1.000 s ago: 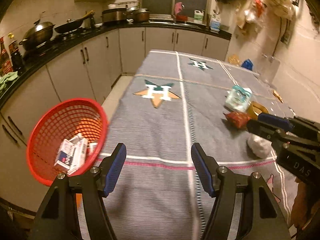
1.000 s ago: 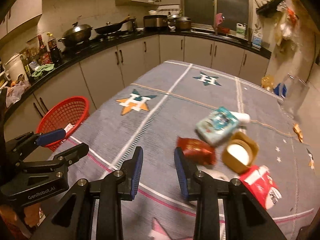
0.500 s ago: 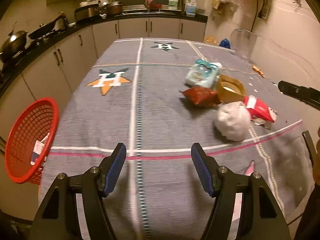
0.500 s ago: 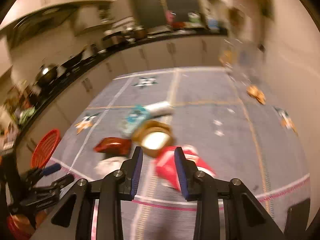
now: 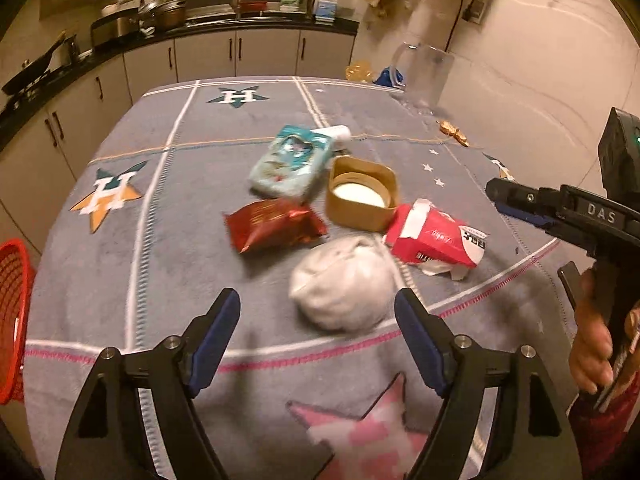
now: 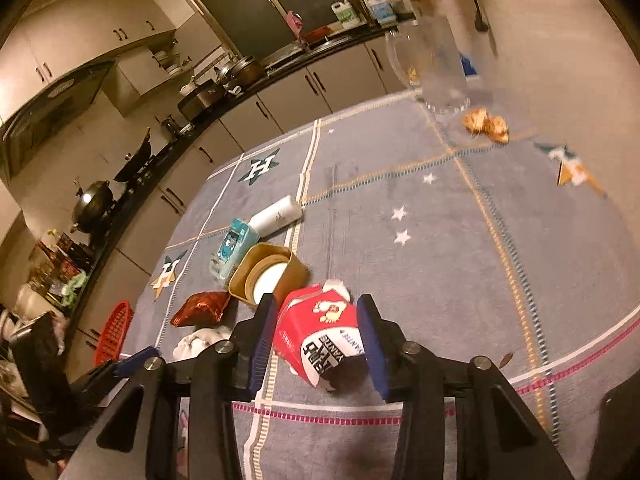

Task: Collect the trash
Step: 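Grasp the white cloth with the left tool while the right tool grasps the red-white carton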

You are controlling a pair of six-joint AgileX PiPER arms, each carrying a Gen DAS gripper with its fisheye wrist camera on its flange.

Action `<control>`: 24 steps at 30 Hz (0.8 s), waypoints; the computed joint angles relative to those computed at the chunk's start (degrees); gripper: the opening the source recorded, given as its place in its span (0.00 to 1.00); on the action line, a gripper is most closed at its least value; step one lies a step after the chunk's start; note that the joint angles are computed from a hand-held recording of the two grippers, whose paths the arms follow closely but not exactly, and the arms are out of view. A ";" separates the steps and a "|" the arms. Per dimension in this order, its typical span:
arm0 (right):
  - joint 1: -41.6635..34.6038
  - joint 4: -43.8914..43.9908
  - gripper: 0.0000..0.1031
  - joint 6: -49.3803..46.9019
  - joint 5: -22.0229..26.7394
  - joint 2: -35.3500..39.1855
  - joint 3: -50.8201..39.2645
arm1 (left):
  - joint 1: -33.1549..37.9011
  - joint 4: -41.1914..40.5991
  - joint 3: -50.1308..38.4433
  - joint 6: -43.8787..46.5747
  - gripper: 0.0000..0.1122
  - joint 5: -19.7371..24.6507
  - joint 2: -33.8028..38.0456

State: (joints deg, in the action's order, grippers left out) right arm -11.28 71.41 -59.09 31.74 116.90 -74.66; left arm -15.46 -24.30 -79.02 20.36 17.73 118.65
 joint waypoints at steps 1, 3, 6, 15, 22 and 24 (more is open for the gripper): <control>-0.40 0.42 0.43 -0.19 0.69 0.46 -0.11 | -0.31 1.77 -1.21 -2.11 0.70 0.49 0.90; -1.61 1.78 0.43 -0.88 3.12 1.27 -0.09 | -0.64 2.02 -3.95 -3.28 0.70 2.09 2.91; -3.43 3.08 0.43 -0.07 8.13 3.21 -0.67 | -1.41 3.84 -7.89 -5.50 0.70 4.39 5.67; -4.75 2.64 0.45 2.38 11.75 5.78 -0.91 | -2.29 2.29 -9.34 -3.39 0.46 2.63 8.01; -4.04 1.82 0.45 4.68 12.43 7.45 -2.52 | -1.90 -0.19 -7.83 -1.09 0.36 1.08 7.29; -3.60 1.31 0.45 5.27 12.01 8.04 -3.30 | -1.82 -0.68 -6.14 -0.36 0.36 -0.27 6.31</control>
State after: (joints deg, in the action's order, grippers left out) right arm -14.88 72.72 -53.82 43.74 124.93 -77.95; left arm -17.28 -24.97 -85.16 20.00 17.46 124.95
